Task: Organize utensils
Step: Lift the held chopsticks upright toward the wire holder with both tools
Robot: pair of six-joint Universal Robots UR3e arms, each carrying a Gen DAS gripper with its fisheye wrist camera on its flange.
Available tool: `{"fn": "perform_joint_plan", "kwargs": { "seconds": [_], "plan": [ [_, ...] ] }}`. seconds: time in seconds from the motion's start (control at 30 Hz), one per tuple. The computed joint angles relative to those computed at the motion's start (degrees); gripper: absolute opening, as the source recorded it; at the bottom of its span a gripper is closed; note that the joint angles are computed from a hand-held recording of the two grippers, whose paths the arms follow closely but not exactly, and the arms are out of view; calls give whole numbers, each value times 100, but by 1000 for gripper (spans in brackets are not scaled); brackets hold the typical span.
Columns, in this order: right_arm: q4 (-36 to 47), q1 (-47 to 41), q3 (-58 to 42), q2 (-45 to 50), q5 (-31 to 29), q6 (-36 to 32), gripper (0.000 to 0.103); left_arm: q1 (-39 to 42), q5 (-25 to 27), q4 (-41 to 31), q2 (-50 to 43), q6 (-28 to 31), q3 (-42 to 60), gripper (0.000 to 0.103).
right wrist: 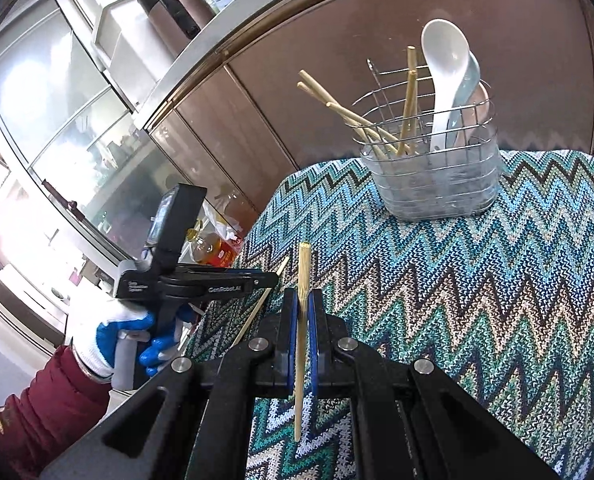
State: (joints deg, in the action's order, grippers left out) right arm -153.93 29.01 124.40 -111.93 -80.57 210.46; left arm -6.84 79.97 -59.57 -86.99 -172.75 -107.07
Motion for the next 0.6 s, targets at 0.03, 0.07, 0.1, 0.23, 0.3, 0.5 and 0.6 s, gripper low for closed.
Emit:
{"fn": "perform_joint_plan", "kwargs": {
  "seconds": [0.03,0.07,0.1,0.23,0.3,0.5,0.6],
  "plan": [
    [-48,-25,26,17,26,0,5,-13,24,-8,-72,-32,52,22],
    [-90,-61,61,21,66,-4,5,-48,85,0,-152,-40,100,21],
    [-105,-83,85,11,92,-1,5,-86,139,7,-226,-35,143,17],
    [-171,-140,163,4,162,-2,5,-306,394,18,-542,30,320,10],
    [-181,-158,198,-24,173,11,5,-460,589,117,-626,31,332,5],
    [-40,-90,240,-346,50,82,5,-546,536,143,-258,-164,161,4],
    [128,34,141,-570,-141,76,5,-271,303,84,392,-53,-198,4]
  ]
}}
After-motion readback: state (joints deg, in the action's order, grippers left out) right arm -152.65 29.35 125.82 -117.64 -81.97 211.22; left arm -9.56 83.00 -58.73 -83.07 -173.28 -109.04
